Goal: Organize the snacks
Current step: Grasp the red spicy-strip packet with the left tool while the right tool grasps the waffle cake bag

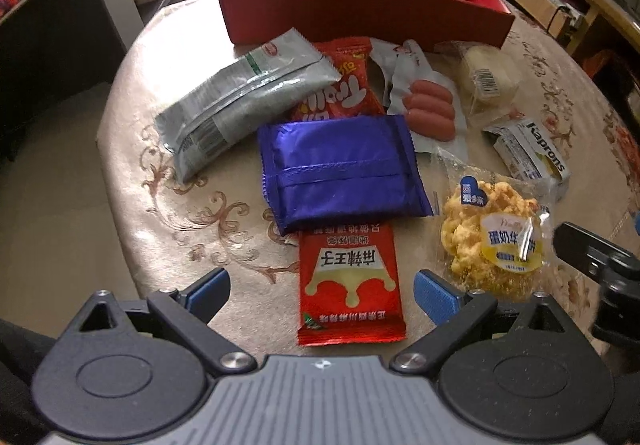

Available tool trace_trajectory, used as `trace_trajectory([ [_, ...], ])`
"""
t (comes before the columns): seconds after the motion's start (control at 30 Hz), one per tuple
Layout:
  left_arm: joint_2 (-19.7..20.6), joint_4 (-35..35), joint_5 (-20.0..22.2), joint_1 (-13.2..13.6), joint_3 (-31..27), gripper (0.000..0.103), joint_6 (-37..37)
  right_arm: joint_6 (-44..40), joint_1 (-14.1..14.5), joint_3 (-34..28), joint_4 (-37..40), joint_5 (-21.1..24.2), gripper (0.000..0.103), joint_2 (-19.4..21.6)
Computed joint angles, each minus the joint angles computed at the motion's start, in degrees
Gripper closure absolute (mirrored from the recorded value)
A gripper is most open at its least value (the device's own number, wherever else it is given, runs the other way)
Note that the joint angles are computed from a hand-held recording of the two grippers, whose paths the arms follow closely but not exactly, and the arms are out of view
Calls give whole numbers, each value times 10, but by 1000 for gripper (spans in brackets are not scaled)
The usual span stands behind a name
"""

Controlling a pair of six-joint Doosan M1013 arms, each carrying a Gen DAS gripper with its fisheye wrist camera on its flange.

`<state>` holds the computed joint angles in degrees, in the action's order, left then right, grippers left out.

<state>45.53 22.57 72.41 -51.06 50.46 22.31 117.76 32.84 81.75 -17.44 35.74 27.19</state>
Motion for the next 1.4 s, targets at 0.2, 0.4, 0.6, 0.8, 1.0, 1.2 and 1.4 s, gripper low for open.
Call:
trace_trajectory([
  [0.2, 23, -11, 29, 6, -31, 4, 8, -1, -4, 5, 13, -10, 0, -5],
  [0.4, 25, -14, 22, 11, -27, 3, -3, -13, -6, 10, 25, -22, 0, -9],
  [0.6, 7, -18, -1, 11, 1, 17, 1, -17, -7, 13, 32, -28, 0, -12],
  [0.8, -9, -14, -12, 4, 25, 37, 9, -31, -8, 17, 40, -36, 1, -15],
  [1.0, -19, -13, -21, -2, 41, 43, 20, -42, -7, 17, 46, -35, 1, -15],
  [1.2, -17, -26, -23, 5, 34, 42, 23, -51, -7, 17, 53, -34, 2, -14],
  [1.4, 9, -4, -3, 11, -4, 26, 27, -48, -7, 12, 57, -30, 1, -11],
])
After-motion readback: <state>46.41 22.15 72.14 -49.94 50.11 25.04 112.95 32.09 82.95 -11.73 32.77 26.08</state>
